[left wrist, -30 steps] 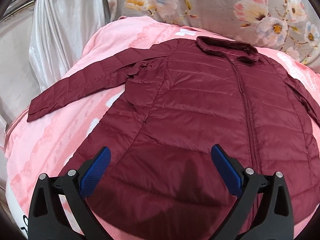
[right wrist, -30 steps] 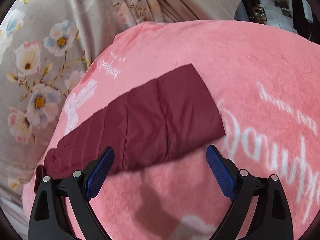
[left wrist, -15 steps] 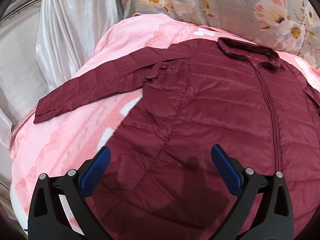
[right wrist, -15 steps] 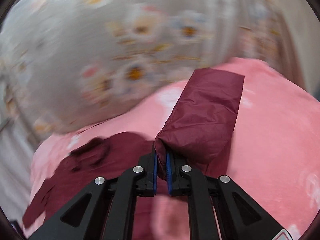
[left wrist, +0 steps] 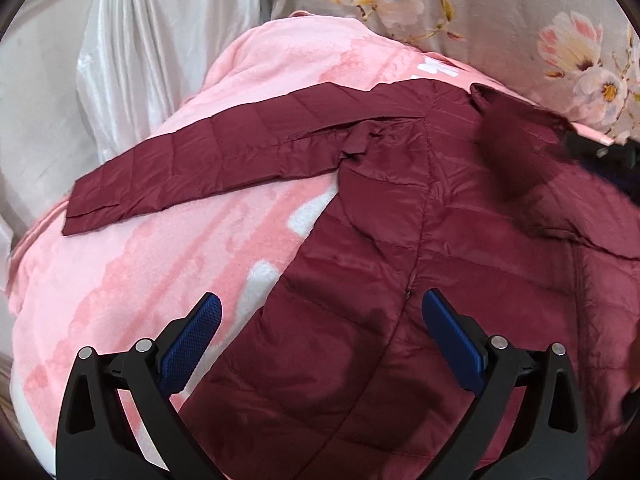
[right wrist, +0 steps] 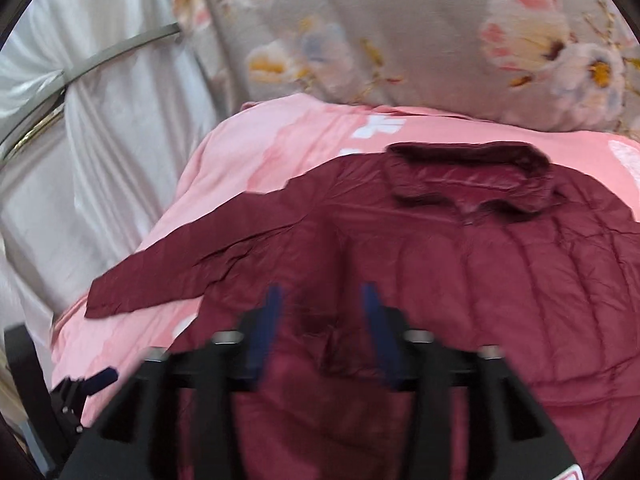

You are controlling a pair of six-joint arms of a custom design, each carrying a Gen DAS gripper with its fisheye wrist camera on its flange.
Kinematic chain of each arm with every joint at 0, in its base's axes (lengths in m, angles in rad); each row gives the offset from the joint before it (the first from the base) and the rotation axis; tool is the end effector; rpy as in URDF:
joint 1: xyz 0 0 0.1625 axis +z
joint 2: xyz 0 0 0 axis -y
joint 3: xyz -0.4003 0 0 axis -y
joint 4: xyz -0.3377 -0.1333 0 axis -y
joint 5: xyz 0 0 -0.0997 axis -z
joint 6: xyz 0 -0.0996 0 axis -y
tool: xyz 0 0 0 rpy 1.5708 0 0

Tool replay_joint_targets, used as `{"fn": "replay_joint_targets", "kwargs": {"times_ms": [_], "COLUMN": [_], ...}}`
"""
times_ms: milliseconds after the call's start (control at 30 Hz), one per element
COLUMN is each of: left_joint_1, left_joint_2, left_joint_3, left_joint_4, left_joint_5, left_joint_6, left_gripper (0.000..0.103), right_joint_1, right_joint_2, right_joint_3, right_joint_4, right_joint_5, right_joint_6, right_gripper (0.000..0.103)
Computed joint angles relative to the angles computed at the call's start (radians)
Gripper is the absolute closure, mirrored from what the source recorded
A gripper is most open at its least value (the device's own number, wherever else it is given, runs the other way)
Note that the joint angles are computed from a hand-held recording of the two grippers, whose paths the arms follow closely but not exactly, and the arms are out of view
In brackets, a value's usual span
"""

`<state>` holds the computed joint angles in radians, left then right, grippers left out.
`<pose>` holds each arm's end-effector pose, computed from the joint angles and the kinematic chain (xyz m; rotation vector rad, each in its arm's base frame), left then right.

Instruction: Fold large clothes

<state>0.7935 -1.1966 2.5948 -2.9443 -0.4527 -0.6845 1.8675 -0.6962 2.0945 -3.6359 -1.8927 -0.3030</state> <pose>-0.0536 -0.3722 0.1564 0.1159 2.1395 -0.8751 0.2441 -0.4502 0.0739 0.6467 -2.6011 0.9254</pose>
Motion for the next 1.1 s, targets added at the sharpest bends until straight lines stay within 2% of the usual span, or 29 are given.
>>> {"fn": "replay_joint_targets", "kwargs": {"times_ms": [33,167,267,333,400,500,600,633,667,700,767,800,833,867,900,967,1033,1100], "left_joint_1": [0.006,0.034,0.097,0.145,0.196,0.265,0.283,0.282,0.278,0.273,0.264,0.256,0.249,0.233,0.220,0.199,0.183,0.188], "left_joint_2": [0.002,0.010,0.038,0.069,0.106,0.162,0.199,0.212,0.226,0.237,0.252,0.267,0.271,0.280,0.283,0.282,0.283,0.302], "left_joint_3": [-0.003,-0.044,-0.135,-0.205,-0.282,-0.388,-0.429,-0.447,-0.467,-0.484,-0.510,-0.530,-0.536,-0.543,-0.545,-0.536,-0.525,-0.529], "left_joint_4": [-0.048,-0.161,-0.202,-0.189,-0.148,-0.093,-0.111,-0.105,-0.102,-0.084,-0.057,-0.051,-0.056,-0.075,-0.095,-0.155,-0.232,-0.249], "left_joint_5": [-0.023,-0.138,-0.299,-0.391,-0.472,-0.588,-0.635,-0.634,-0.630,-0.614,-0.573,-0.546,-0.527,-0.478,-0.446,-0.397,-0.350,-0.316], "left_joint_6": [0.047,0.171,0.254,0.274,0.271,0.225,0.186,0.188,0.202,0.210,0.222,0.245,0.261,0.285,0.308,0.360,0.426,0.464], "left_gripper": [0.005,0.005,0.005,0.005,0.005,0.005,0.010,0.020,0.041,0.050,0.086,0.092,0.096,0.098,0.098,0.099,0.099,0.098], "right_joint_1": [0.008,0.019,-0.024,-0.091,-0.168,-0.327,-0.454,-0.482,-0.519,-0.537,-0.565,-0.571,-0.567,-0.556,-0.552,-0.543,-0.493,-0.435], "right_joint_2": [0.003,-0.040,-0.101,-0.171,-0.240,-0.354,-0.425,-0.435,-0.443,-0.441,-0.432,-0.423,-0.413,-0.404,-0.404,-0.413,-0.402,-0.364], "right_joint_3": [0.011,0.076,0.143,0.199,0.244,0.315,0.329,0.322,0.310,0.296,0.264,0.239,0.214,0.184,0.175,0.182,0.197,0.171], "right_joint_4": [-0.025,-0.118,-0.178,-0.204,-0.208,-0.210,-0.159,-0.137,-0.107,-0.087,-0.048,-0.028,-0.011,0.009,0.010,-0.047,-0.144,-0.168], "right_joint_5": [0.002,-0.023,-0.047,-0.081,-0.072,0.017,0.101,0.128,0.167,0.192,0.235,0.241,0.236,0.221,0.227,0.266,0.215,0.101], "right_joint_6": [-0.011,-0.031,0.001,0.043,0.103,0.205,0.279,0.298,0.324,0.341,0.368,0.375,0.372,0.367,0.365,0.335,0.249,0.169], "right_gripper": [0.039,0.036,0.032,0.032,0.032,0.032,0.031,0.031,0.032,0.033,0.046,0.050,0.067,0.090,0.096,0.098,0.099,0.100]}}
